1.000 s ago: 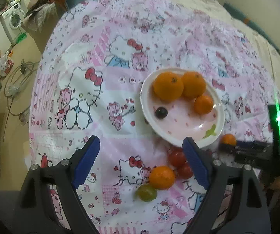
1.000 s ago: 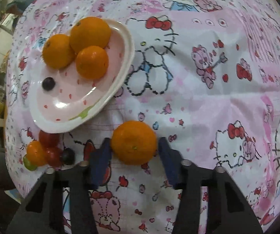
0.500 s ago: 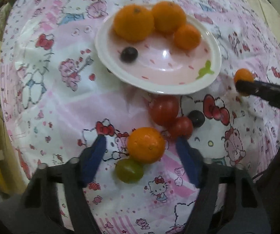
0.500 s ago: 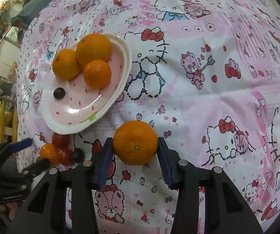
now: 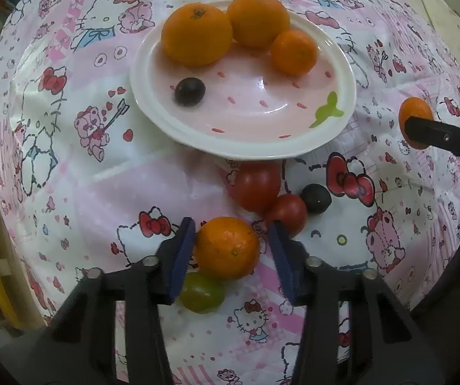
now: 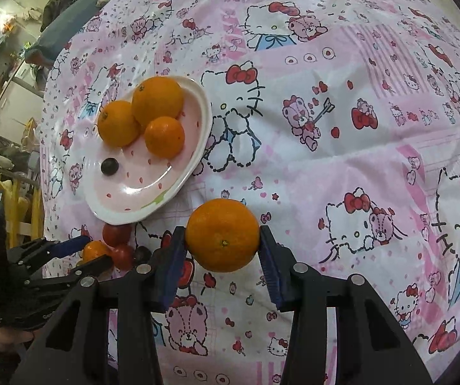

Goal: Organize fruits
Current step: 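Grasp another mandarin with the left tool while the right tool holds its mandarin, then carry both mandarins over the plate with both tools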

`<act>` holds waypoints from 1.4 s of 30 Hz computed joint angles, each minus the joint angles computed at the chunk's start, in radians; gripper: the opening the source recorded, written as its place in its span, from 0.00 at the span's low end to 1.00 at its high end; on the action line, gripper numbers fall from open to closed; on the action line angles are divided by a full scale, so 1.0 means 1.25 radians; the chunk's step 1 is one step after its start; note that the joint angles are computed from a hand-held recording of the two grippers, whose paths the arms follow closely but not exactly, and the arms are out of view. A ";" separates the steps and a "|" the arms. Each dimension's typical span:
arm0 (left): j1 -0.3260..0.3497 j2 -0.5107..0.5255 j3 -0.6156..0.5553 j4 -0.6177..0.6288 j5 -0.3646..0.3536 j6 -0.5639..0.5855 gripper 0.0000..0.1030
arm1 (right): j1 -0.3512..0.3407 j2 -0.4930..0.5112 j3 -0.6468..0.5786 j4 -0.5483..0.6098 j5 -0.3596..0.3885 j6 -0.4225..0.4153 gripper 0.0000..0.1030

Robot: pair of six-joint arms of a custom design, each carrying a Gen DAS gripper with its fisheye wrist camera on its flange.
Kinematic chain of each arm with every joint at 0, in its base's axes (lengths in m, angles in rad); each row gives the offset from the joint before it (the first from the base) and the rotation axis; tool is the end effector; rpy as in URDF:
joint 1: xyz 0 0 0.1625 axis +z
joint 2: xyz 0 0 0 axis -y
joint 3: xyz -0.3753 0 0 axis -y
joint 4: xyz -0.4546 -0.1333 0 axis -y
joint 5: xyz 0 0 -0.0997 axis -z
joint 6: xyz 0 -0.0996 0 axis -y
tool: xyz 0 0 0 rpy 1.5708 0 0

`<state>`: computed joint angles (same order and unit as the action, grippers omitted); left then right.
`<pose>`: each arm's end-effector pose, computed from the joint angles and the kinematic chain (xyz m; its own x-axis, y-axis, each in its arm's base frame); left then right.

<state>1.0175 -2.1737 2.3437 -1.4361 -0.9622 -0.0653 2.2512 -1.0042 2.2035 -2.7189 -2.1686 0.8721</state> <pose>0.0011 -0.3602 0.2869 -0.6393 0.5229 -0.5638 0.4606 0.8475 0.2638 0.3506 -0.3104 -0.0318 -0.8827 0.2455 0.4007 0.0740 0.9146 -0.3975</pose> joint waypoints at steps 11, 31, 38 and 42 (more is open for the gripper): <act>0.050 0.041 -0.043 -0.018 -0.043 0.009 0.34 | 0.005 -0.008 0.004 -0.009 -0.002 0.002 0.45; 0.050 0.030 -0.052 -0.020 -0.038 0.011 0.31 | 0.001 -0.001 0.000 -0.021 0.009 -0.016 0.45; 0.042 0.007 -0.038 -0.002 -0.025 0.019 0.31 | 0.007 -0.004 0.003 -0.022 0.004 -0.010 0.45; 0.041 0.000 -0.041 -0.004 -0.024 0.013 0.31 | 0.010 -0.006 0.004 -0.024 0.003 -0.013 0.45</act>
<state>1.0682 -2.1733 2.2920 -1.4414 -0.9916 -0.0485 2.2635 -1.0116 2.2086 -2.7493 -2.1651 0.8560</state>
